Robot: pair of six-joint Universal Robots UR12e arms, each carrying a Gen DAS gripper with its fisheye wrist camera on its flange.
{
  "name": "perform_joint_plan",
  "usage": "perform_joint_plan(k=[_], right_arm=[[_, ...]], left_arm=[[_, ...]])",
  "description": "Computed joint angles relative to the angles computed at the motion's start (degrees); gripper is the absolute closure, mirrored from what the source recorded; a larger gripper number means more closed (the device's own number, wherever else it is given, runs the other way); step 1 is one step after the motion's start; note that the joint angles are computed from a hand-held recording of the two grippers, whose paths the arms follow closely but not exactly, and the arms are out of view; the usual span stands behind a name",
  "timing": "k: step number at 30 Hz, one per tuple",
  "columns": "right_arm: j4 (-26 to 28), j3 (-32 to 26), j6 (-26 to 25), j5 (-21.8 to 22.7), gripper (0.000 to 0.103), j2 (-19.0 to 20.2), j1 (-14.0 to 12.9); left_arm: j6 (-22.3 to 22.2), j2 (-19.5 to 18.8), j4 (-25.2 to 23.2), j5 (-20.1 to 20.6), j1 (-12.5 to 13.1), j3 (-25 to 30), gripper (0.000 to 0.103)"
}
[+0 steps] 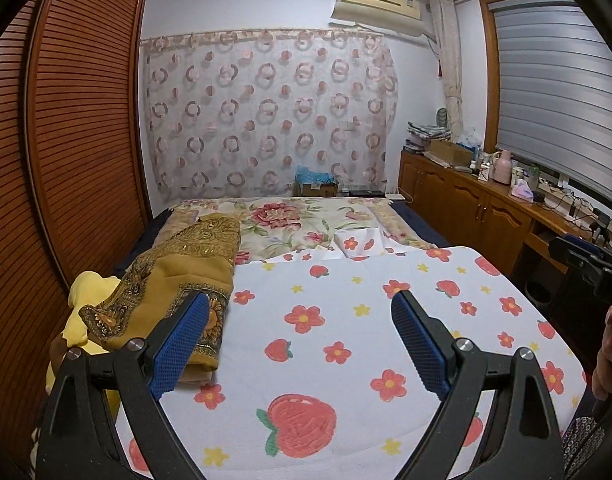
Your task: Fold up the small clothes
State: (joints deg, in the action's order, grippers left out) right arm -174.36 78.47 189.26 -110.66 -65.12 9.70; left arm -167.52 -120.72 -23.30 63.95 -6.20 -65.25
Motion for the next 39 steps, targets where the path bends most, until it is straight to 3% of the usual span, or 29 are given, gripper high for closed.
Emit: perform_joint_plan(k=[39], right_arm=[[-1.29, 1.72, -0.29, 1.22, 0.031, -1.32, -1.34]], left_arm=[[0.10, 0.06, 0.26, -0.04, 0.07, 0.02, 0.010]])
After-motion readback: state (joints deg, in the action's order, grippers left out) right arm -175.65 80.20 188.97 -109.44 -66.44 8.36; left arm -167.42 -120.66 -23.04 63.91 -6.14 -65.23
